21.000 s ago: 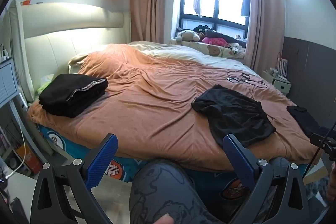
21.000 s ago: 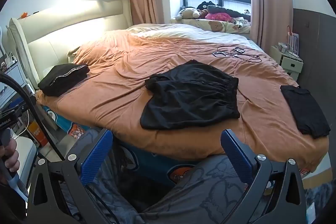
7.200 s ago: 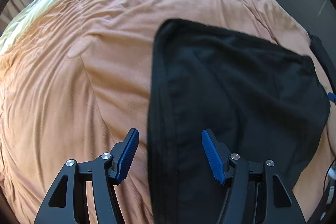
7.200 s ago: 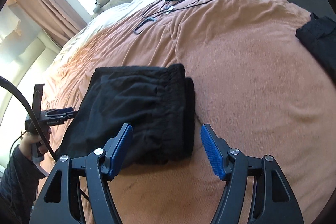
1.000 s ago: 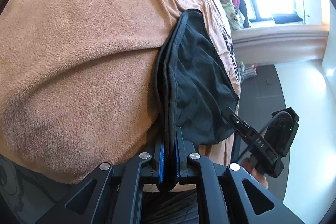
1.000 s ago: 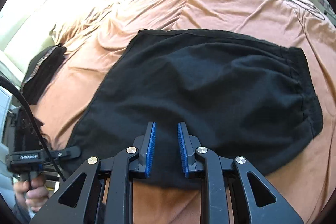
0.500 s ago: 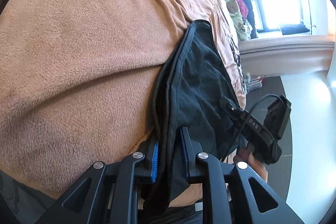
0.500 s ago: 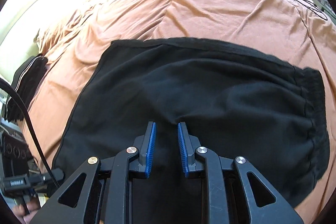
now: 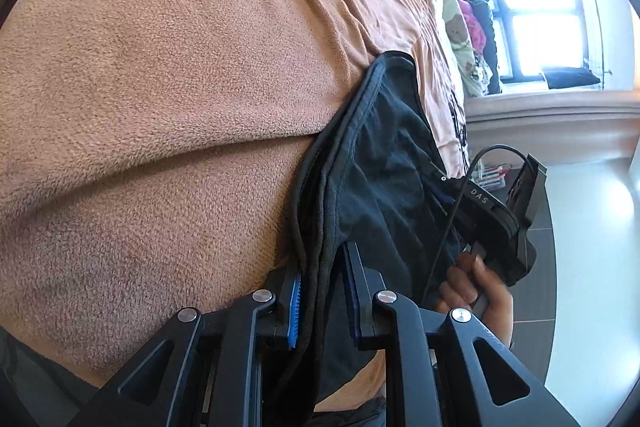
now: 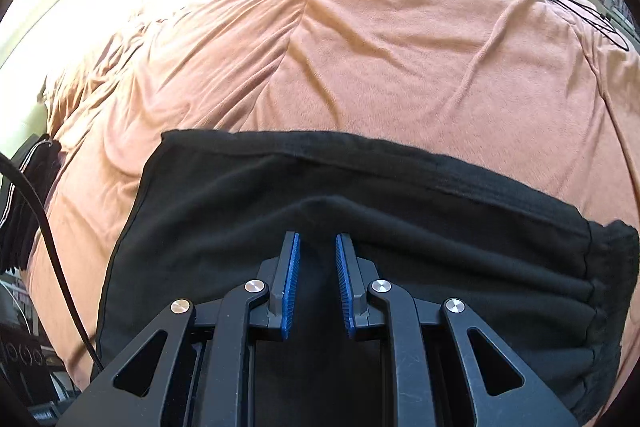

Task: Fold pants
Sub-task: 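Lift the shorts' leg end with the left gripper and fold it toward the waistband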

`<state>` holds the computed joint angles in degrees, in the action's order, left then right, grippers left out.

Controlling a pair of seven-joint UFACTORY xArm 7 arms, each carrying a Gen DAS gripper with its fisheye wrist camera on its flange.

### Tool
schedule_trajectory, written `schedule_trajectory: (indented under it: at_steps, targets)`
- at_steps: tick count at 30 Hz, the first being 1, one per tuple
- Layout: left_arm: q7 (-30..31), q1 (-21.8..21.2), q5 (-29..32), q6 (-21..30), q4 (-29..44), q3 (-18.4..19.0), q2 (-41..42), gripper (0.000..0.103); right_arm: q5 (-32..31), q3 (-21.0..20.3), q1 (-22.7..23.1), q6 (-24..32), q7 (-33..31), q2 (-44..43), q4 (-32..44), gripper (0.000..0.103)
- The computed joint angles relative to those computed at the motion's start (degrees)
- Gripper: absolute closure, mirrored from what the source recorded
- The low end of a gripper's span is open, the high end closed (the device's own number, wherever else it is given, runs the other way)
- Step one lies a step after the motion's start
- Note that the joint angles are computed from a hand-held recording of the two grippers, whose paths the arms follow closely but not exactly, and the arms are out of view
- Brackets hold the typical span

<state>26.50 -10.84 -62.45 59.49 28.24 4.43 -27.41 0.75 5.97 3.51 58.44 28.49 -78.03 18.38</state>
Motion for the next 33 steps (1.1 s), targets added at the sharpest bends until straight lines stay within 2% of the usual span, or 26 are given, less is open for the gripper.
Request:
schedule_trajectory:
  at_steps: [6,13,19,30,33]
  targets:
    - [0.36,-0.02,0.45,-0.58,0.36,-0.33,0.59,0.092,1.11,1.12,1.8,3.4,0.75,-5.86,0.25,0.087]
    - [0.69,0.16,0.39,-0.14,0.58,0.01,0.48,0.094,3.2,3.58,5.16,9.7,1.87,-16.44,-0.13,0.087]
    - [0.64,0.37,0.36,0.99,1.28,0.36,-0.52,0.095,4.82,3.73,5.17,15.01,3.99,-23.48,-0.41,0.087]
    - [0.1,-0.71,0.59,1.97,4.05,0.05,-2.04,0.095,10.93,9.77,7.47,24.97,10.03,-37.07,-2.5,0.087]
    - [0.07,-1.26,0.09,1.73,4.76,-0.02,-2.82,0.095,11.79,9.93,7.51,27.44,10.85,-39.48,-2.82,0.087]
